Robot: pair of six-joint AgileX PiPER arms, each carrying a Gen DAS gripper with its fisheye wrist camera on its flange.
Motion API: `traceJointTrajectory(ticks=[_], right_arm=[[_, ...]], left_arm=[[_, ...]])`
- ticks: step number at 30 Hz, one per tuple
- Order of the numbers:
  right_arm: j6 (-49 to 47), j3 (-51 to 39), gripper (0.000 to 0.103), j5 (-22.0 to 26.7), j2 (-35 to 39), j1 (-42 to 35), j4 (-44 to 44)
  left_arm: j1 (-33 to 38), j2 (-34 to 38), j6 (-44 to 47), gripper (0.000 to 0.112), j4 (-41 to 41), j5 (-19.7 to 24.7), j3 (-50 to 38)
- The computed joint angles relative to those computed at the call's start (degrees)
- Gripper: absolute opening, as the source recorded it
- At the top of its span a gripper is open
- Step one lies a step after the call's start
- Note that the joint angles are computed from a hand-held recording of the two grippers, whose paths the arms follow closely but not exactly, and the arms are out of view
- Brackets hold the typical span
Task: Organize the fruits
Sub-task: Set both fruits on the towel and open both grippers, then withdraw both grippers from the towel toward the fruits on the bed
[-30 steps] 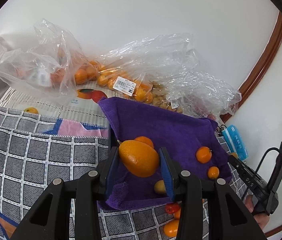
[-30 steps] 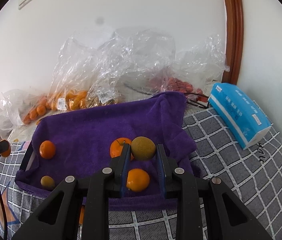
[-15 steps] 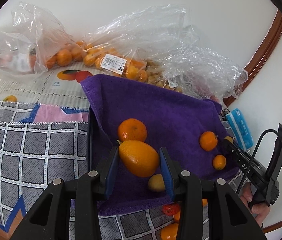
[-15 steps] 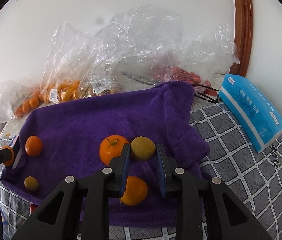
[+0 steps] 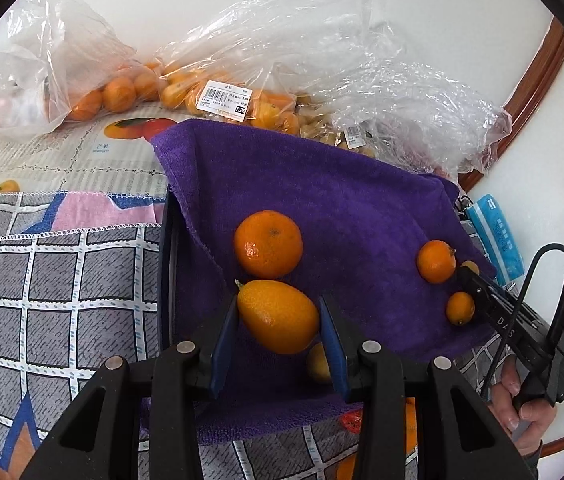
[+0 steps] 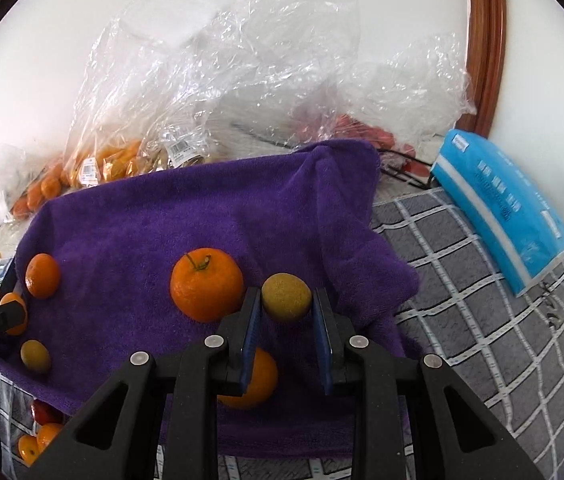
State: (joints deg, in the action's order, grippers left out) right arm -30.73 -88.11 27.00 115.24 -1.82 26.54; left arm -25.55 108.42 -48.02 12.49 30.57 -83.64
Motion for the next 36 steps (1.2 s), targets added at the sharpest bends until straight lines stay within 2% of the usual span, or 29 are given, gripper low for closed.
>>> traceJointTrajectory(ticks=[3, 4, 6, 8, 17, 21, 24, 28, 36], right_arm=[[0.8, 0.2, 0.026, 0.4, -0.7, -0.4, -0.8], [0.8, 0.5, 0.027, 0.6, -1.2, -0.6, -0.7], [0.8, 1.4, 0.033, 0.8, -2.4, -1.0, -0.3], [0.1, 3.1, 0.037, 0.5, -4.3, -1.6, 0.9], [-5.9, 13.3, 0.042, -2.4, -15.5, -3.1, 6.0], [-10.4, 17.6, 0.042, -1.2, -20.9, -4.5, 11.6], [-14.1, 20.9, 0.043, -0.3, -24.9, -5.9, 15.5], [-12.3, 24.5, 0.045, -0.9, -29.3, -6.1, 13.2], [-14.7, 31.5, 0.046, -1.7, -36.7, -7.2, 15.2]], left_arm=[[0.0, 0.2, 1.5, 0.039, -1.3, 0.7, -0.7], [0.1, 0.1, 2.1, 0.043, -2.1, 0.9, -0.8], [0.4, -0.4, 3.6, 0.049, -4.1, 1.2, -0.8], [0.0, -1.8, 2.3, 0.050, -3.1, 1.4, 0.1], [-5.5, -13.3, -13.0, 0.051, 10.2, 1.5, 8.7], [-8.3, -19.1, -20.6, 0.051, 16.2, 2.1, 13.8], [-11.3, -22.4, -25.2, 0.050, 20.8, 4.2, 16.5], [-15.0, -25.6, -31.3, 0.050, 25.8, 6.5, 19.9], [-21.5, -29.0, -39.5, 0.049, 31.5, 10.8, 24.0]])
